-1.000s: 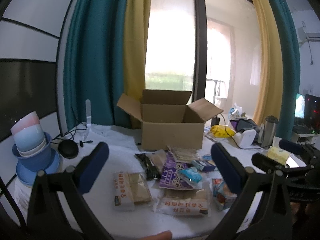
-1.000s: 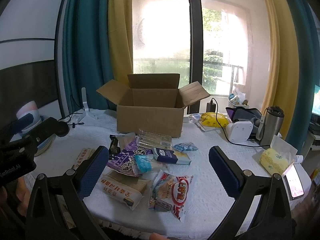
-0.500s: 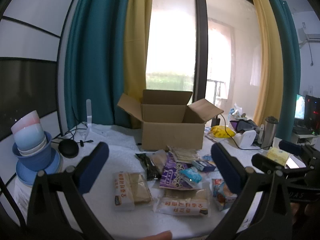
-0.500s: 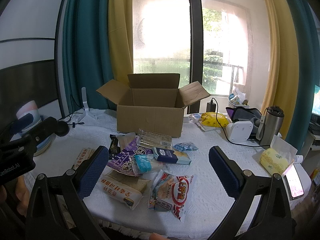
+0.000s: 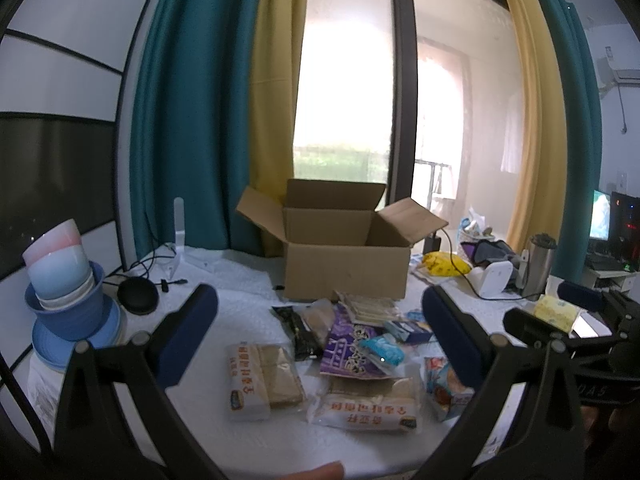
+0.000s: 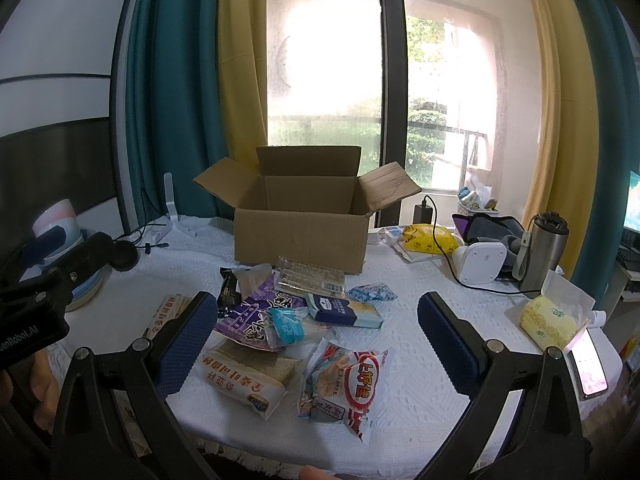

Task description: Organize snacks

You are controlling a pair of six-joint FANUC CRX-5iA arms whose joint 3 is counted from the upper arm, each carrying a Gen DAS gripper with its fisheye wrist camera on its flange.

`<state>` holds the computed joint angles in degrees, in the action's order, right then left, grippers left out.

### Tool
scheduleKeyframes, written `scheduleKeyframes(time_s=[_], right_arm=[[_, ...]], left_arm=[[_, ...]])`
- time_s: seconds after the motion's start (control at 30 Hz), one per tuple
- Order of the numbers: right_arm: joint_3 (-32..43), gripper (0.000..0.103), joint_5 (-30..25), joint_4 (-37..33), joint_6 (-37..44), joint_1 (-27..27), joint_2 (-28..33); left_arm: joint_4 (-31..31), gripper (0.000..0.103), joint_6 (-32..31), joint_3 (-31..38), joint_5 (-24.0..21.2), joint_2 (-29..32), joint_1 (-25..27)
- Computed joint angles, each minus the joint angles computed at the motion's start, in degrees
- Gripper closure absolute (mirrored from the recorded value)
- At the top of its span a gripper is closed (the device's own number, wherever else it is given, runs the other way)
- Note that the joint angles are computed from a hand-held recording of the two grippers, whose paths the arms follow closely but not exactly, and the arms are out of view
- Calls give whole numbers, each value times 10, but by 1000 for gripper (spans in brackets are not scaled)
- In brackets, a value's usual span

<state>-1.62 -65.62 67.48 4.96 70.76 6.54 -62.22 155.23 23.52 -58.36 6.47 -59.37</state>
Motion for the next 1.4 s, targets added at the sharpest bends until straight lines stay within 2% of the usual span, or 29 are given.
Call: scheduleKeyframes(time_s=[0.9,1.17,1.4], right_arm=[[7,1,0,-3,8,-3,1],[-21,1,-5,-16,-7,-16,-6],[-15,1,-2,-85,16,-40,2]], left_arm=[[10,0,-1,-13,4,-7,7],[88,0,-30,-15,1,16,44],[200,0,-88,-17,4,51,108]])
